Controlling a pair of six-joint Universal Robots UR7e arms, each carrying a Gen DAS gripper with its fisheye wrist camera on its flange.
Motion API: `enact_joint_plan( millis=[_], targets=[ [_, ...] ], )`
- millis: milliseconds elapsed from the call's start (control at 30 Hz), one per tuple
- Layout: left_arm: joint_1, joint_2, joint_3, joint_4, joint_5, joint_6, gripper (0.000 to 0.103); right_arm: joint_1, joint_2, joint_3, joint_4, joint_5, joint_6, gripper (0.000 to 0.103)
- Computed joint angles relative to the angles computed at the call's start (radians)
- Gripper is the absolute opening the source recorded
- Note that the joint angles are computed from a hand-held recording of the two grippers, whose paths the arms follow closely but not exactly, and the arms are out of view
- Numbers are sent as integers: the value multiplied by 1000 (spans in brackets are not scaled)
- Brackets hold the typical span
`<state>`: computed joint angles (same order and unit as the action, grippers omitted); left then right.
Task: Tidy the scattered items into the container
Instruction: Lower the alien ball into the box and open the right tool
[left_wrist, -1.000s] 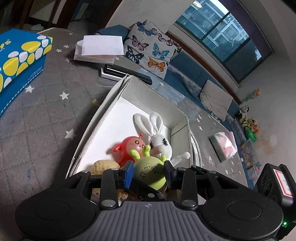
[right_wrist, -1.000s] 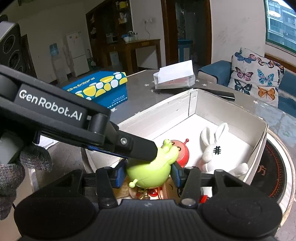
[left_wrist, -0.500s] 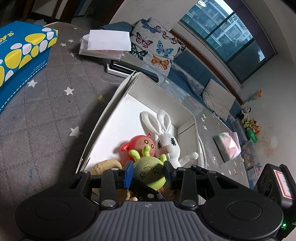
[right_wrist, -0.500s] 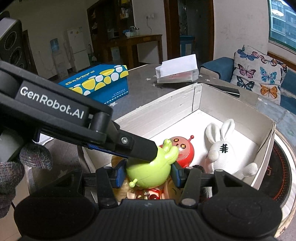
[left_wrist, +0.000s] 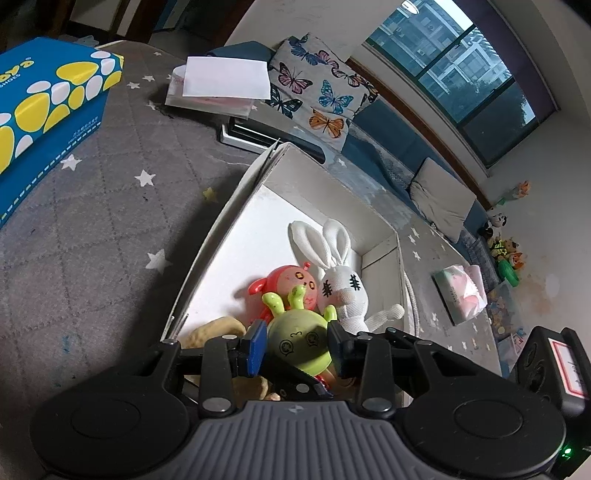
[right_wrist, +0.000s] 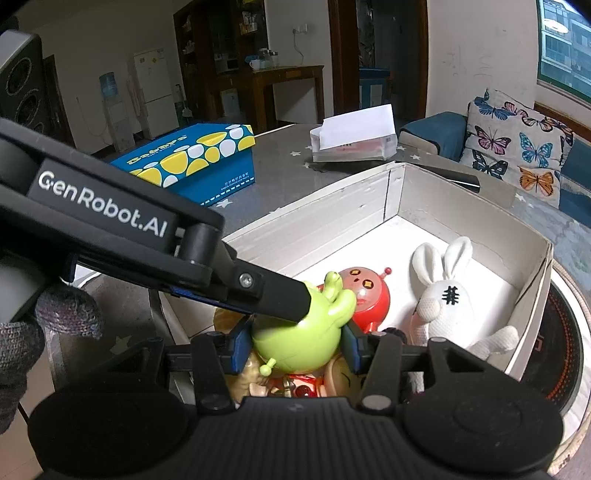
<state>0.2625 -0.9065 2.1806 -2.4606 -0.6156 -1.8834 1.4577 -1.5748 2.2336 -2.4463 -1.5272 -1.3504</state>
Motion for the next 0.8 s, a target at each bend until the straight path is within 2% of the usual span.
enact_joint_plan(
  millis=[500, 633, 800],
  targets=[
    [-3, -4, 0, 32, -2, -22, 38, 0, -2, 2, -5, -3, -10, 51],
    [-6, -6, -1, 50, 0, -36, 38, -5, -9, 0, 2, 3, -14, 61],
    [-14, -8, -9, 87, 6, -49, 38, -11, -23, 1, 13, 11, -21, 63]
  ],
)
